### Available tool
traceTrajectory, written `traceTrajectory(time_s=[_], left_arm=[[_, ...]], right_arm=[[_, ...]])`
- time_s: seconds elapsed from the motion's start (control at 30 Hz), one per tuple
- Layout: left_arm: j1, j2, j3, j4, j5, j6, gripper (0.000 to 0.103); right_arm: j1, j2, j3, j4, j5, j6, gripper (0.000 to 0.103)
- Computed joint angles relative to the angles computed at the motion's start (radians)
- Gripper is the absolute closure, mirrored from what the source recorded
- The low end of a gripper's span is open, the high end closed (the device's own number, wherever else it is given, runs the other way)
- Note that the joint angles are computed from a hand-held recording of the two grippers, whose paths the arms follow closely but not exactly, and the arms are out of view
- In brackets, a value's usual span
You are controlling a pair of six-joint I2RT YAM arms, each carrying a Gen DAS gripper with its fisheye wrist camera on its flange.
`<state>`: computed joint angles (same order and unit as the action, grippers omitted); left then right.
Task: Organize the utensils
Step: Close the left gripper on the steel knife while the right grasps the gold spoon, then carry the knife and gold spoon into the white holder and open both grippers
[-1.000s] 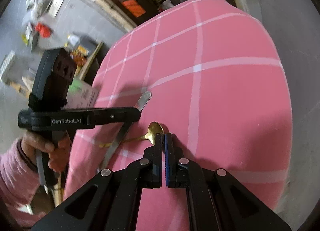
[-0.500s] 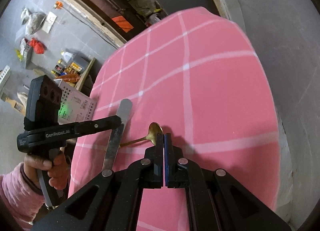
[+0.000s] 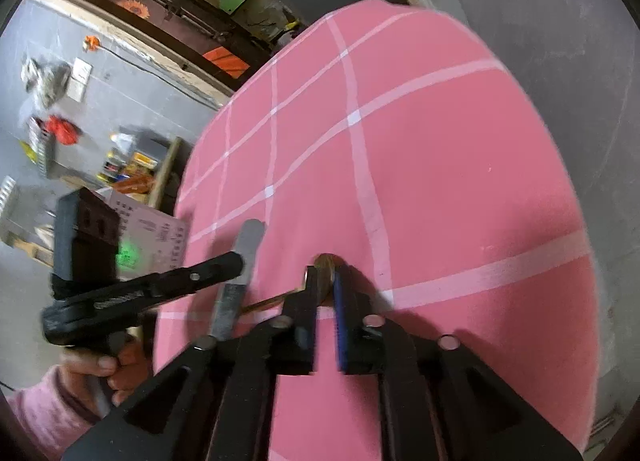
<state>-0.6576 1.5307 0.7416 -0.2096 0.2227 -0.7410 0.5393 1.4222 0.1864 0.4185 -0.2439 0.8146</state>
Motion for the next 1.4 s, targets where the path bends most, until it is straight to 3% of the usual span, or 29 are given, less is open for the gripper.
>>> traceTrajectory(time_s=[0.1, 0.23, 0.33, 0.5, 0.73, 1.03, 1.13, 1.27, 1.4], left_arm=[[-0.022, -0.076, -0.043, 0.035, -0.038, 0.003, 0.101], [-0.077, -0.229, -0.082, 0.015, -0.151, -0.002, 0.101], [-0.121, -0.350, -0.081, -0.047, -0.266, 0.012, 0.101], [-0.206, -0.527, -0.018, -0.195, -0.490, 0.039, 0.101], [-0.171, -0.662, 0.091, -0.374, -0.588, 0.090, 0.101], [0.114, -0.831, 0.260, -0.593, -0.533, 0.276, 0.101], [0.237, -0.867, 0.281, -0.612, -0.481, 0.334, 0.101], [0.483, -0.899, 0.270, -0.606, -0.318, 0.424, 0.101], [0.553, -0.903, 0.232, -0.573, -0.290, 0.473, 0.101]], right_arm=[[0.022, -0.142, -0.012, -0.093, 0.059, 0.017, 0.100], [0.103, -0.448, 0.053, -0.410, 0.233, -0.036, 0.101], [0.169, -0.561, 0.145, -0.596, 0.366, -0.106, 0.101], [0.249, -0.615, 0.307, -0.759, 0.520, -0.174, 0.101], [0.283, -0.546, 0.503, -0.818, 0.578, -0.241, 0.101], [0.374, -0.369, 0.745, -0.753, 0.626, -0.335, 0.101], [0.407, -0.274, 0.838, -0.746, 0.628, -0.372, 0.101], [0.454, -0.150, 0.946, -0.731, 0.633, -0.435, 0.101], [0.513, -0.021, 1.078, -0.772, 0.665, -0.517, 0.101]])
